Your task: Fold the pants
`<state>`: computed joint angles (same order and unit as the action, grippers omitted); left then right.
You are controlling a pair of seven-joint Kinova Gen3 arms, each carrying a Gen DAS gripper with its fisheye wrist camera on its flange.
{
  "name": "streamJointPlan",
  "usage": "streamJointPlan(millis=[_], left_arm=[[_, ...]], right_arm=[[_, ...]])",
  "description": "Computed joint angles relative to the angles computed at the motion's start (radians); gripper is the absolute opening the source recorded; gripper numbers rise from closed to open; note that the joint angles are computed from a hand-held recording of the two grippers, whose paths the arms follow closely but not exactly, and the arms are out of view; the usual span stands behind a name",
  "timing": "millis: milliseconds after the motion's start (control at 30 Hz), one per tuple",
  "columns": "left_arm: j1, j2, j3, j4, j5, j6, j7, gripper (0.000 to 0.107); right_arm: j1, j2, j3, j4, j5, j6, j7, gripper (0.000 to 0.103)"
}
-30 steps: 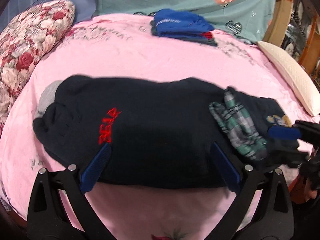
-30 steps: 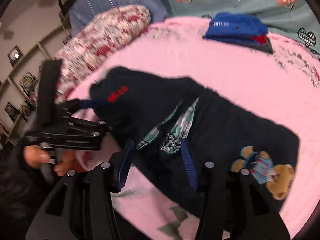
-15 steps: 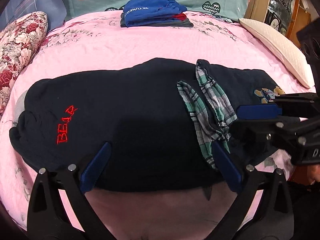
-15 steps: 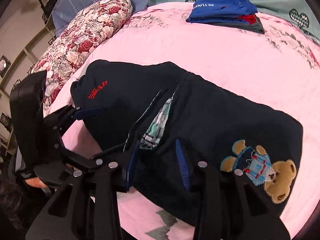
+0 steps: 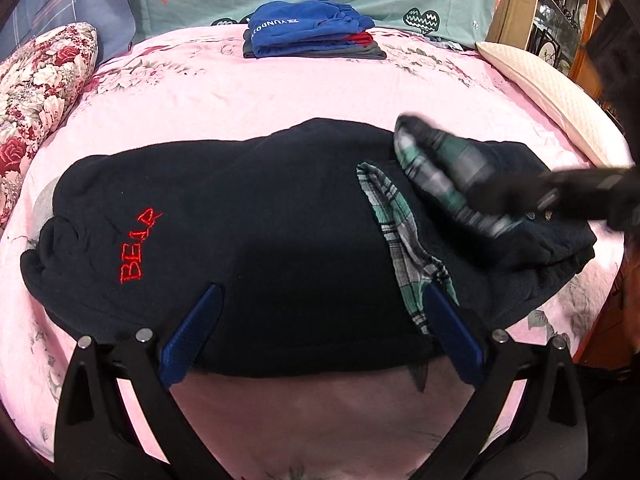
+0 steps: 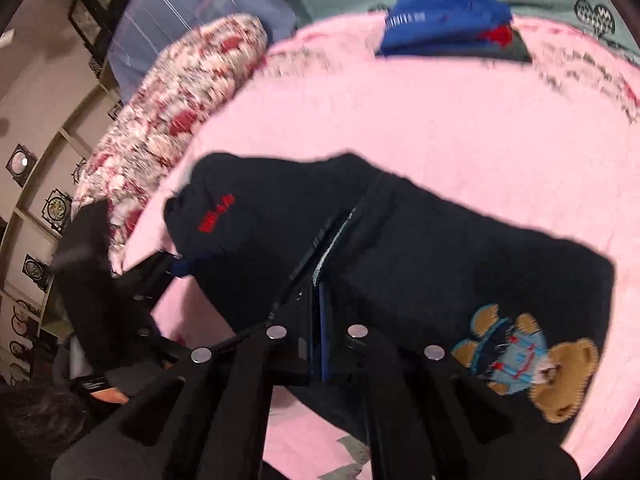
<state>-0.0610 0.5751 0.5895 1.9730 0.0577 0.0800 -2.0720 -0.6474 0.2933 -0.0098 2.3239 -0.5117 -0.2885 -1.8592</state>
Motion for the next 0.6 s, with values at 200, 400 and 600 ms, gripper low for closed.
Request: streamJointPlan(millis=[200, 400, 600], left_arm=[[-0.014, -0.008, 0.008, 0.011, 0.004, -0.011, -0.002, 0.101], [-0.021, -0.082, -0.051, 0.083, -0.047, -0.089, 0.054, 0.101], [-0.053, -0.075, -0.051, 0.077, -0.078, -0.078, 0.103, 0.101]], right_arm=[[-0.024, -0.093, 0.011, -0.021, 0.097, 0.102, -0.046, 0.002], [-0.247, 0.099, 0.276, -0.184, 0.321, 0.33, -0.28, 0.008], [-0.461, 0.136, 0.503, -0.298, 0.411, 0.522, -0.373, 0.043]])
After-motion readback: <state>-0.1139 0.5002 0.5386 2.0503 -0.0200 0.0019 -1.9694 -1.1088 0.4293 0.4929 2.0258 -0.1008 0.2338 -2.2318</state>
